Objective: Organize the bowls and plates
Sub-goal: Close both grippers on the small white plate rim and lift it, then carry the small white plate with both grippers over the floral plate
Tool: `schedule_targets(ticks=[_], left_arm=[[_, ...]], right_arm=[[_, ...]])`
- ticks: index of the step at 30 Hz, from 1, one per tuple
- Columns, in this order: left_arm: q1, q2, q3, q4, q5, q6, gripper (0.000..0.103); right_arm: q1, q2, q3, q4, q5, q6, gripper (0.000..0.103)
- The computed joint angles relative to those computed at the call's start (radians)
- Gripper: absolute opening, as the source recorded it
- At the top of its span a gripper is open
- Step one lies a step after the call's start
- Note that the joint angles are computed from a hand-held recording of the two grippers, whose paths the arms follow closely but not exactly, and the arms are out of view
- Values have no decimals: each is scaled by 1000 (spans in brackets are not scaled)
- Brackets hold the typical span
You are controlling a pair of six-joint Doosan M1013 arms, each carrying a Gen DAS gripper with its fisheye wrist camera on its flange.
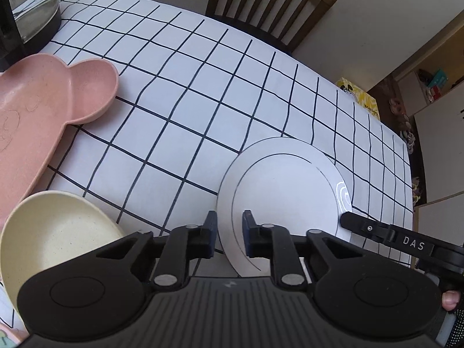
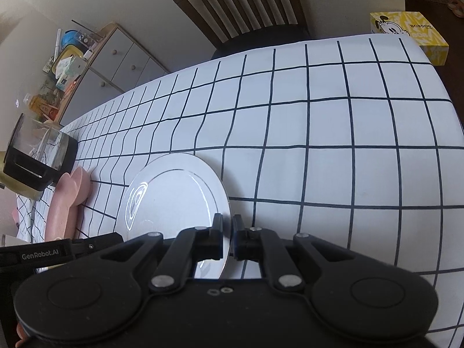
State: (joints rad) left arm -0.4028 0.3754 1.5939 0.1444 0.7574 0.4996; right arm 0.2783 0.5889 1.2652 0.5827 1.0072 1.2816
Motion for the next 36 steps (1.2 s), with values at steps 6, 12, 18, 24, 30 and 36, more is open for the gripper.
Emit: schedule_targets(ticks=[6,12,18,24,30,36], left_arm=[[14,1,7,-29,-12,29,11],[26,16,1,-85,-27,107,12],[21,17,4,-67,-45,107,11],[9,8,13,-26,-57,93,11],[6,-13,13,25,-79,69,11],[7,-59,22,45,-91,79,11]], right_arm=[[-5,-3,8,13,0,-6,6],[-7,-7,12,5,-9,-2,6],[-11,-8,18,20,-11,-2,6],[-7,-18,32,11,-35,0,6],[-4,-37,41,21,-75,-6,6],[2,-70,46,39,-105,-14,6]])
